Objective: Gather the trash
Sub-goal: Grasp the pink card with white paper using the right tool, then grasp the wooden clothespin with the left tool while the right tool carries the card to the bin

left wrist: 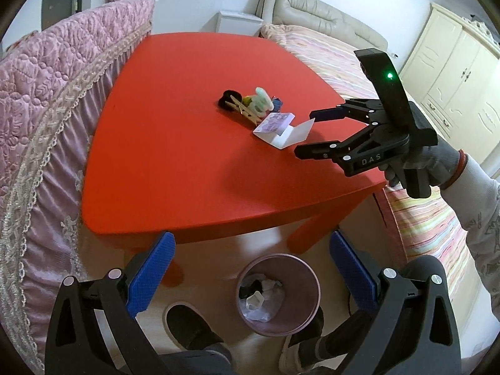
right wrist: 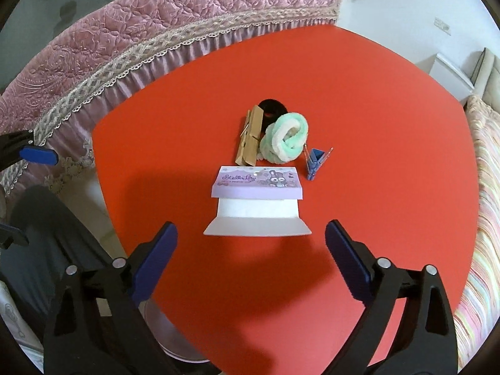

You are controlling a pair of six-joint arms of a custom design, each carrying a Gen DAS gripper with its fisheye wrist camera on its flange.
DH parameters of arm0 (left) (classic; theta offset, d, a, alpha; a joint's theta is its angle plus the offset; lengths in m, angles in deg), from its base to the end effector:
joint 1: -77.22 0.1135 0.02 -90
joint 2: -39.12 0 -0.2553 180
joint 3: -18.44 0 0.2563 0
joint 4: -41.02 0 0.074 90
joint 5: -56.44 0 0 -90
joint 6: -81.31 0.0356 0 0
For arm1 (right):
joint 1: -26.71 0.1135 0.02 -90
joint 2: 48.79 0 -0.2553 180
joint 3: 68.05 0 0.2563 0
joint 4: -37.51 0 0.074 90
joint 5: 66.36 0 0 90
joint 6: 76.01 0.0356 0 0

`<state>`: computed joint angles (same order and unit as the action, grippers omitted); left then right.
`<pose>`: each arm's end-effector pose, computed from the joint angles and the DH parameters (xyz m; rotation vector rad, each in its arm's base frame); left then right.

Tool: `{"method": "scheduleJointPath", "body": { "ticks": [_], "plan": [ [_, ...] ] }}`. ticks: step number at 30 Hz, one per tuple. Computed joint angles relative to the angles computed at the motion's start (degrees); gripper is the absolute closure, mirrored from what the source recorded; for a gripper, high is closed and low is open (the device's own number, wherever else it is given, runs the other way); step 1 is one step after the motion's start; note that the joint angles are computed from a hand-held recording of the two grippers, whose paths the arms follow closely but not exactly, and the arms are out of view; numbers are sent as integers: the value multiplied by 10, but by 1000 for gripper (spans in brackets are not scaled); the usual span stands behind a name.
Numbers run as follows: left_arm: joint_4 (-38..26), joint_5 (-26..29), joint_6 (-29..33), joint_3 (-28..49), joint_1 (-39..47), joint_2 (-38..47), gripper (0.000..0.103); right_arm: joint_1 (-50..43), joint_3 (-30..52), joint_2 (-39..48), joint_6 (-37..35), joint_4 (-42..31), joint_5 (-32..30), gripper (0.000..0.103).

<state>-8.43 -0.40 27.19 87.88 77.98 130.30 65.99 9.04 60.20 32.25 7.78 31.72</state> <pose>0.2970 -0.0155 0.1756 0.9038 2.4323 -0.5976 0.2916 0.2320 0.1233 -0.4347 2.6014 0.1575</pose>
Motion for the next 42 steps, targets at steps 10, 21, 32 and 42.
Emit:
{"method": "scheduleJointPath", "body": {
  "ticks": [10, 21, 32, 42],
  "plan": [
    [-3, 4, -5, 7, -1, 15, 8, 3, 8, 17, -13, 8, 8, 39],
    [2, -8, -35, 42, -30, 26, 8, 64, -54, -84, 127, -10, 91, 40],
    [-22, -78, -128, 215, -124, 143, 8, 152, -115, -199, 312, -70, 179, 40],
    [-38, -180, -197, 397, -199, 328, 10, 196, -158, -266, 382, -115, 216, 40]
  ]
}}
